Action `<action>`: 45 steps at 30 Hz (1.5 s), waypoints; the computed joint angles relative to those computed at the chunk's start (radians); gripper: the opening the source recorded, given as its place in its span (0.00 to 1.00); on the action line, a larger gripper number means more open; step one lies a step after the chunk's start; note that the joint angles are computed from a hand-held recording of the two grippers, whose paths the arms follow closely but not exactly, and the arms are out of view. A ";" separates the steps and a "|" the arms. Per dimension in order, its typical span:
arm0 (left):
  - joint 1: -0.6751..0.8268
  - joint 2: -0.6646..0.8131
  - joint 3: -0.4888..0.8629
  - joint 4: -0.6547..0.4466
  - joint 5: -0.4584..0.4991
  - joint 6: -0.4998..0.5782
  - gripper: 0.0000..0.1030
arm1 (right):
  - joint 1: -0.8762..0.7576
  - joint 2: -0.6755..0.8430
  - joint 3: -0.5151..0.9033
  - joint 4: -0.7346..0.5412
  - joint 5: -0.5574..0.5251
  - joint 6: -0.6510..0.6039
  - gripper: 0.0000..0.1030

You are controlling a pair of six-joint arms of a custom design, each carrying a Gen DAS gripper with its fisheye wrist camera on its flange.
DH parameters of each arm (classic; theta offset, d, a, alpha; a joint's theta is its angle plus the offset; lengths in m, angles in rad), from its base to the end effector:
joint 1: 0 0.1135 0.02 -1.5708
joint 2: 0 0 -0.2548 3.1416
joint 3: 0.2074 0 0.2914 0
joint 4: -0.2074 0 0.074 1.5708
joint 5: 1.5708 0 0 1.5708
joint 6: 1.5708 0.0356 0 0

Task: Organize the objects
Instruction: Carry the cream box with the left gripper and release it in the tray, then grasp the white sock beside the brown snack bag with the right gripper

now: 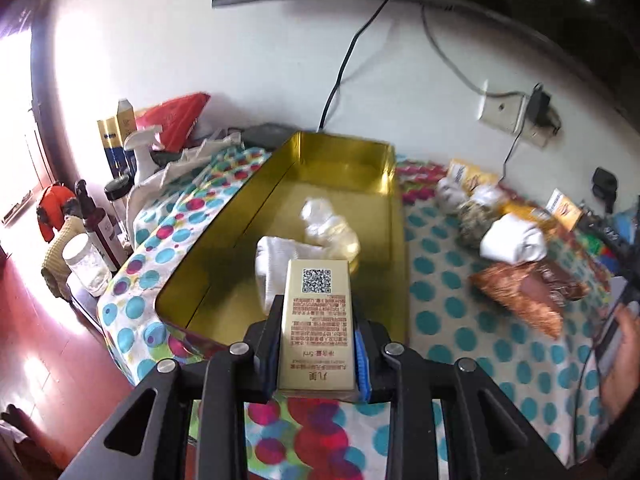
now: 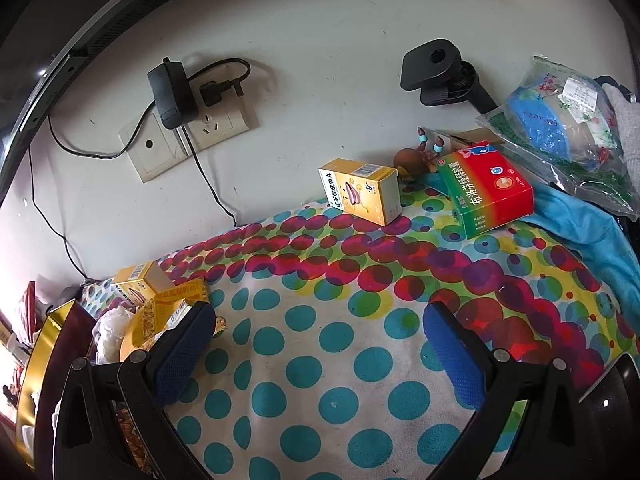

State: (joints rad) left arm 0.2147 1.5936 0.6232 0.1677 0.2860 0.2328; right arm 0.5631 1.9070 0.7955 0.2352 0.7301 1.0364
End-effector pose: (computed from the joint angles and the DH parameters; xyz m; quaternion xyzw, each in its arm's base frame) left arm 0.3066 0.0566 0.0891 0.0617 0.9172 -0.0466 0.3909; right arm 0.3075 0.1660 0.0478 0.3240 0.8254 -0.0060 0.4623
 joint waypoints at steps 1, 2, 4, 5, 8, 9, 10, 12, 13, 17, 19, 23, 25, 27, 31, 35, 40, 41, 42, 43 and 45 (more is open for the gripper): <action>-0.004 0.016 0.015 -0.003 -0.009 0.001 0.28 | 0.000 0.000 0.002 -0.002 0.000 0.000 1.00; -0.003 0.029 0.028 -0.011 -0.003 0.018 0.28 | 0.001 0.001 0.001 -0.002 0.001 0.001 1.00; -0.021 0.057 0.052 -0.007 -0.026 0.032 0.28 | 0.001 0.001 0.002 0.000 0.002 -0.001 1.00; -0.029 0.076 0.065 -0.009 -0.031 0.036 0.28 | 0.000 0.000 0.003 -0.003 0.002 -0.001 1.00; -0.054 0.136 0.112 -0.015 -0.058 0.036 0.28 | 0.000 0.000 0.005 -0.006 0.001 -0.003 1.00; -0.061 0.155 0.127 -0.017 -0.064 0.037 0.28 | 0.001 0.000 0.006 -0.006 0.003 -0.003 1.00; -0.070 0.168 0.139 -0.018 -0.075 0.034 0.28 | 0.002 -0.001 0.007 -0.008 0.004 -0.004 1.00; -0.086 0.206 0.184 -0.049 -0.086 0.024 0.28 | 0.002 -0.001 0.009 -0.014 0.005 -0.004 1.00; -0.092 0.227 0.210 -0.068 -0.094 0.016 0.28 | 0.002 -0.002 0.012 -0.019 0.006 -0.005 1.00; -0.105 0.288 0.299 -0.135 -0.119 -0.039 0.28 | 0.005 -0.004 0.020 -0.035 0.014 -0.016 1.00; -0.120 0.290 0.313 -0.138 -0.155 -0.049 0.28 | 0.006 -0.006 0.023 -0.044 0.017 -0.020 1.00; -0.120 0.317 0.347 -0.161 -0.143 -0.070 0.28 | 0.006 -0.009 0.021 -0.040 0.019 -0.027 1.00; -0.113 0.326 0.357 -0.168 -0.128 -0.088 0.28 | 0.005 -0.009 0.019 -0.039 0.018 -0.025 1.00; -0.114 0.328 0.359 -0.162 -0.129 -0.098 0.28 | 0.005 -0.009 0.020 -0.041 0.017 -0.024 1.00; -0.104 0.357 0.393 -0.182 -0.106 -0.131 0.29 | 0.005 -0.006 0.022 -0.041 0.022 -0.028 1.00; -0.080 0.374 0.440 -0.250 -0.038 -0.175 0.42 | 0.004 -0.006 0.018 -0.032 0.022 -0.036 1.00; -0.054 0.192 0.294 -0.190 0.073 -0.125 0.83 | 0.009 -0.010 0.021 -0.041 0.033 -0.044 1.00; -0.039 0.140 0.254 -0.192 0.109 -0.109 0.83 | 0.017 -0.009 0.028 -0.049 0.046 -0.052 1.00; -0.017 0.072 0.194 -0.192 0.160 -0.097 0.83 | 0.025 -0.006 0.035 -0.055 0.058 -0.062 1.00; 0.007 0.011 0.136 -0.193 0.213 -0.083 0.83 | 0.033 -0.001 0.047 -0.064 0.071 -0.076 1.00; 0.067 -0.131 -0.021 -0.174 0.316 -0.040 0.83 | 0.054 0.014 0.081 -0.096 0.104 -0.108 1.00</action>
State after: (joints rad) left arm 0.2816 1.4624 0.6023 -0.0062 0.6022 0.1928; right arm 0.6168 1.9206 0.8768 0.1393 0.8340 0.9283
